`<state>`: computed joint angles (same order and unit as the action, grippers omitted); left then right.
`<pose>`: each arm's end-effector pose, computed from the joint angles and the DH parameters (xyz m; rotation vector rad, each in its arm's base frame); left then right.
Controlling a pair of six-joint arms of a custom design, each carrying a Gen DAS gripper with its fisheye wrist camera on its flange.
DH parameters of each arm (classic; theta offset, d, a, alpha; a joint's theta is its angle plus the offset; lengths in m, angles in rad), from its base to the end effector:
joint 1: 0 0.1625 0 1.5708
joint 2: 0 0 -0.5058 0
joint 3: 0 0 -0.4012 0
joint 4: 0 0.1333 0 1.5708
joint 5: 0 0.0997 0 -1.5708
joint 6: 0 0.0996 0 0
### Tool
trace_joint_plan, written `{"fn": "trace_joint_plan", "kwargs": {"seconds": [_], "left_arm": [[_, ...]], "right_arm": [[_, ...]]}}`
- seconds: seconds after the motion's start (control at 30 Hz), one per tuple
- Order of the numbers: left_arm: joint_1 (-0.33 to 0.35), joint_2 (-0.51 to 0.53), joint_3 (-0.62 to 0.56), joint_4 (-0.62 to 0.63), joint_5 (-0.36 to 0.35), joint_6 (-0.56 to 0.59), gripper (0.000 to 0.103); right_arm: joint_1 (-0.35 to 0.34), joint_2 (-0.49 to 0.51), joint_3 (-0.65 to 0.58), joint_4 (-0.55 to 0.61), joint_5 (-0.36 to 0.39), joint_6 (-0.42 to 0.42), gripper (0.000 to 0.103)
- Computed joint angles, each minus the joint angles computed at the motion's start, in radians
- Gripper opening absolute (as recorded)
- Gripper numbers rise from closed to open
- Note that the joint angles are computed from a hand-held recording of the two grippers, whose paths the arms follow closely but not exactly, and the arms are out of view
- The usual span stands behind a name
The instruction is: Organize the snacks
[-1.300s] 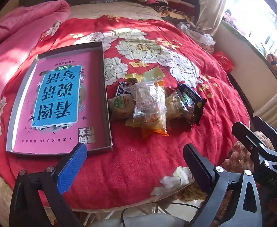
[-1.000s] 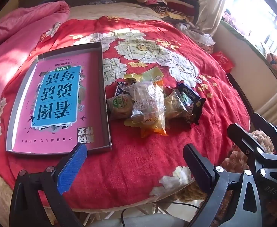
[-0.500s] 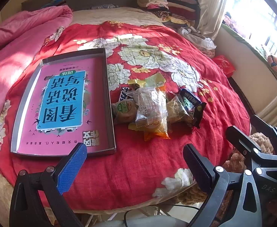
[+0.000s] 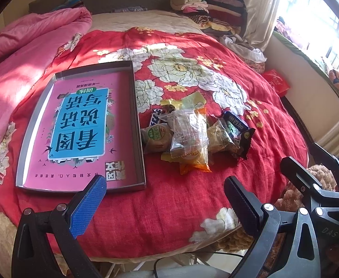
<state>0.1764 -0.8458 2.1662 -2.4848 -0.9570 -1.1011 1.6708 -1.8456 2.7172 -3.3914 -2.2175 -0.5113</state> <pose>-0.4531 -0.2744 0.0382 0.5285 2.4572 -0.5896 0.0972 -0.2351 0.3770 0.2966 -2.1807 0.9422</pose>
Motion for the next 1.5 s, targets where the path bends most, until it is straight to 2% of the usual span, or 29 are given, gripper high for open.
{"fn": "trace_joint_plan", "kwargs": {"seconds": [1.13, 1.5], "left_arm": [[-0.003, 0.007, -0.008, 0.001, 0.009, 0.01, 0.102], [0.023, 0.003, -0.001, -0.036, -0.017, 0.031, 0.102]], "right_arm": [[0.003, -0.014, -0.002, 0.008, -0.005, -0.008, 0.103], [-0.011, -0.003, -0.006, 0.018, 0.013, -0.008, 0.103]]}}
